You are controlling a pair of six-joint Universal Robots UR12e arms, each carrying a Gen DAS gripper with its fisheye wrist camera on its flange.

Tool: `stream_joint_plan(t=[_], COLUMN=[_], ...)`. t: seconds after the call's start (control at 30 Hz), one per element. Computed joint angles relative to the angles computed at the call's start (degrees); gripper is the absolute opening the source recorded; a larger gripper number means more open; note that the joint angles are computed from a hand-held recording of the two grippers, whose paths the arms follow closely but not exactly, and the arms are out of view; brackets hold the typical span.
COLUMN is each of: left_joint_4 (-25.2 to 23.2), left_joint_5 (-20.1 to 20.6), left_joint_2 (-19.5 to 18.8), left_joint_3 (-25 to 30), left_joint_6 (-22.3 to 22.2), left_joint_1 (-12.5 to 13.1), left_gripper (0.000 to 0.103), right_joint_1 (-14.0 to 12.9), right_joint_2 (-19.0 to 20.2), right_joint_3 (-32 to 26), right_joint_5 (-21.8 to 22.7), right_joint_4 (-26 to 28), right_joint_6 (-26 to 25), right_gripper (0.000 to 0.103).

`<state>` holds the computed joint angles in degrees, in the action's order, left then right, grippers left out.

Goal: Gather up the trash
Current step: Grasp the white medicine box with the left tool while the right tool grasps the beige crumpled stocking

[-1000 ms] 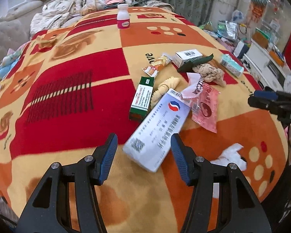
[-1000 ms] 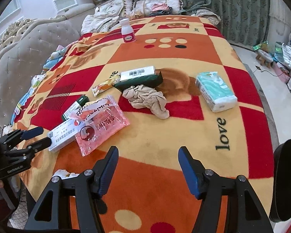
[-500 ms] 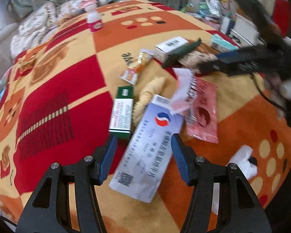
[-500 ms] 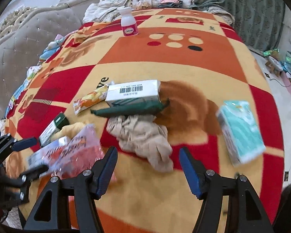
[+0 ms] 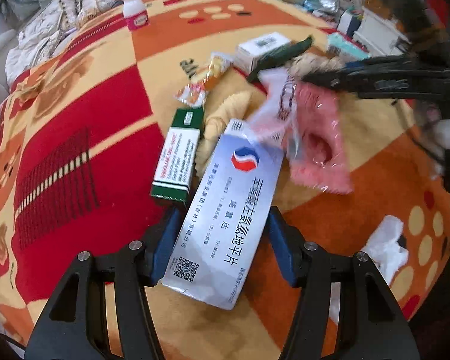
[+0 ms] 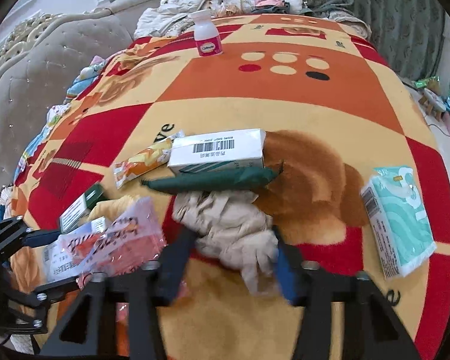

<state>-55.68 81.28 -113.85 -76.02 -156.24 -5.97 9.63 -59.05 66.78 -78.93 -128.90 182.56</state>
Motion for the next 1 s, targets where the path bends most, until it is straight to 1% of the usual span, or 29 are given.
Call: stream_joint_plan(t=[0.1, 0.13, 0.2, 0.23, 0.3, 0.4, 0.47, 0.5, 0.53, 0.57, 0.6, 0.63, 0.67, 0.7, 0.77, 0.8, 0.83, 0.9, 0.93, 1.0], left_joint_4=[-1.88, -1.75, -0.92, -0.29, -0.04, -2.53, -3.14, -3.19, -3.62, -4.3, -6.28, -7.81, -9.7, -10.65, -11.92, -11.54, -10.59, -9.93, -10.71, -11.31], left_joint_5=[-3.29, -4.4, -4.93, -4.56, -5.3, -9.92, -13.03, -14.84, -18.39, -20.2, -20.95, -20.3, -19.22, -19.13, -23.74, -25.53, -24.92, -20.25, -19.73, -20.55], left_joint_2=[0.48, 0.93, 1.78, 2.49, 3.32, 4.69, 5.41, 5.69, 5.92, 5.82, 5.37, 4.94, 4.54, 4.49, 4.87, 5.12, 5.25, 5.22, 5.12, 5.19], left_joint_3=[0.09, -0.4, -1.33, -2.0, -2.61, -2.73, -2.86, -2.89, -2.78, -2.5, -1.66, -0.96, -0.33, -0.27, -0.95, -1.42, -1.72, -1.55, -1.36, -1.42], left_joint_6=[-2.58, -2.84, -3.41, -3.96, -4.73, -4.89, -4.47, -4.91, -6.47, -7.64, -9.0, -9.61, -9.67, -9.09, -8.07, -8.49, -8.64, -7.27, -5.88, -5.08], left_joint_1=[0.89, 1.24, 1.59, 1.74, 2.14, 3.11, 3.54, 3.83, 4.49, 4.79, 4.83, 4.54, 4.1, 3.87, 4.23, 4.3, 3.97, 2.63, 2.09, 1.88], left_gripper=[0.052, 0.05, 0.049, 0.048, 0.048, 0.048, 0.048, 0.048, 0.048, 0.048, 0.048, 0.048, 0.048, 0.048, 0.048, 0.048, 0.047, 0.047, 0.047, 0.044], right_joint_1=[-0.05, -0.01, -0.09, -0.2, -0.47, -0.74, -1.03, -1.19, -1.33, -1.37, -1.46, -1.6, -1.69, -1.85, -2.12, -2.23, -2.37, -2.73, -2.82, -2.62], right_joint_2=[-1.79, -2.59, -4.33, -5.0, -6.5, -8.56, -9.81, -10.34, -10.99, -11.29, -11.77, -12.18, -12.45, -12.78, -13.49, -13.83, -14.24, -14.92, -14.99, -15.06], right_joint_3=[2.29, 3.36, 5.58, 6.44, 8.46, 11.33, 13.03, 13.7, 14.5, 14.84, 15.4, 15.88, 16.18, 16.55, 17.26, 17.58, 17.99, 18.65, 18.65, 18.6], right_joint_5=[0.19, -0.08, -0.24, -0.01, 0.61, 0.94, 1.63, 2.06, 2.29, 2.24, 2.07, 1.99, 2.0, 2.0, 1.7, 1.51, 1.47, 2.48, 3.14, 3.58], right_joint_4=[-2.19, -3.19, -4.67, -5.09, -6.06, -7.4, -8.42, -8.83, -9.36, -9.59, -10.01, -10.35, -10.56, -10.8, -11.19, -11.43, -11.7, -11.57, -11.26, -10.68], right_joint_6=[-1.04, -1.71, -3.1, -3.36, -3.7, -4.03, -3.5, -3.18, -2.87, -2.74, -2.48, -2.17, -1.95, -1.66, -1.37, -1.35, -1.26, -1.02, -1.21, -1.9], right_gripper=[0.041, 0.041, 0.041, 0.041, 0.041, 0.041, 0.041, 0.041, 0.041, 0.041, 0.041, 0.041, 0.041, 0.041, 0.041, 0.041, 0.041, 0.041, 0.041, 0.041])
